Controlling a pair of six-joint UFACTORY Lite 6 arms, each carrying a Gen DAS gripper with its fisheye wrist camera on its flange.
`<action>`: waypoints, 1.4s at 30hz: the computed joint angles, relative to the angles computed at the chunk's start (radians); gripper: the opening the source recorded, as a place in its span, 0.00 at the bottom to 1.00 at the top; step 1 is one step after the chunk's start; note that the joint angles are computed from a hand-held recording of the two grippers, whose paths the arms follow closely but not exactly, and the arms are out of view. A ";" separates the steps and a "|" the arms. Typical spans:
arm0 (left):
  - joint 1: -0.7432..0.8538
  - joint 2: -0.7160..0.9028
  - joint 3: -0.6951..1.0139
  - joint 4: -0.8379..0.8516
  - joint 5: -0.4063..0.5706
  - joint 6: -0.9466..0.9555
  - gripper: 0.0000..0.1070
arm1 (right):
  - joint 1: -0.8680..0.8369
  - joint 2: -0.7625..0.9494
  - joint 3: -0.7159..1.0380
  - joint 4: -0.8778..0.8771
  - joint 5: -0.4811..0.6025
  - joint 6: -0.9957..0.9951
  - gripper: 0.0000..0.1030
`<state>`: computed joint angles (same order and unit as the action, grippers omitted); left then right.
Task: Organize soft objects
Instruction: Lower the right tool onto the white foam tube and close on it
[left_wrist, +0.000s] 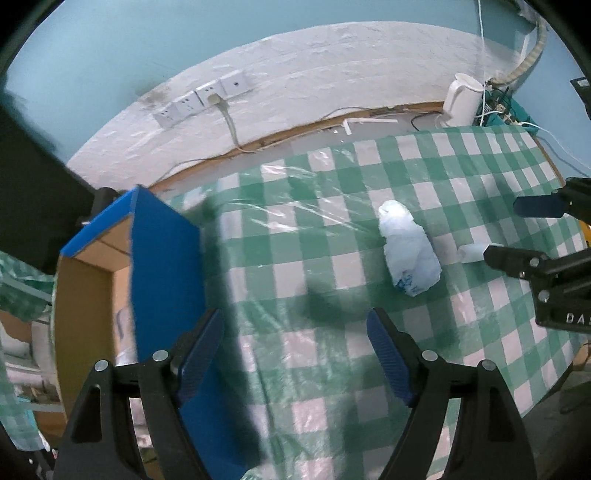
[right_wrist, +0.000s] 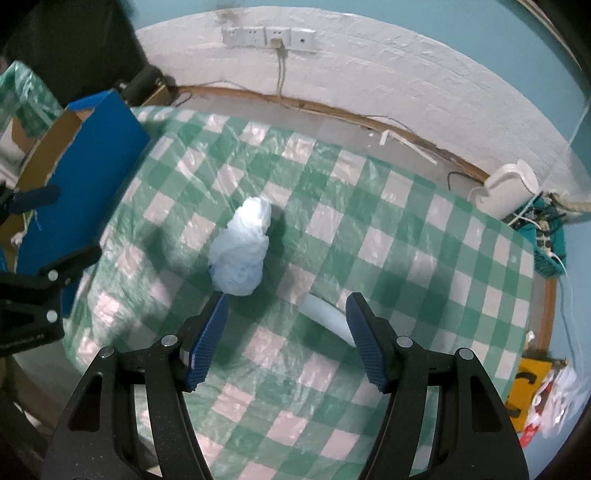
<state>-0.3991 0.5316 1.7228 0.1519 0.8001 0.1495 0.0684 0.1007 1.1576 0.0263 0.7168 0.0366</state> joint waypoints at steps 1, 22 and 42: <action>-0.005 0.027 0.023 -0.008 0.005 0.002 0.76 | -0.009 0.010 -0.001 0.010 -0.005 -0.023 0.65; -0.094 0.307 0.292 -0.040 0.070 0.031 0.76 | -0.131 0.159 -0.122 0.117 -0.208 -0.422 0.59; -0.106 0.457 0.569 -0.131 0.218 0.029 0.81 | -0.134 0.102 -0.205 0.167 -0.214 -0.475 0.12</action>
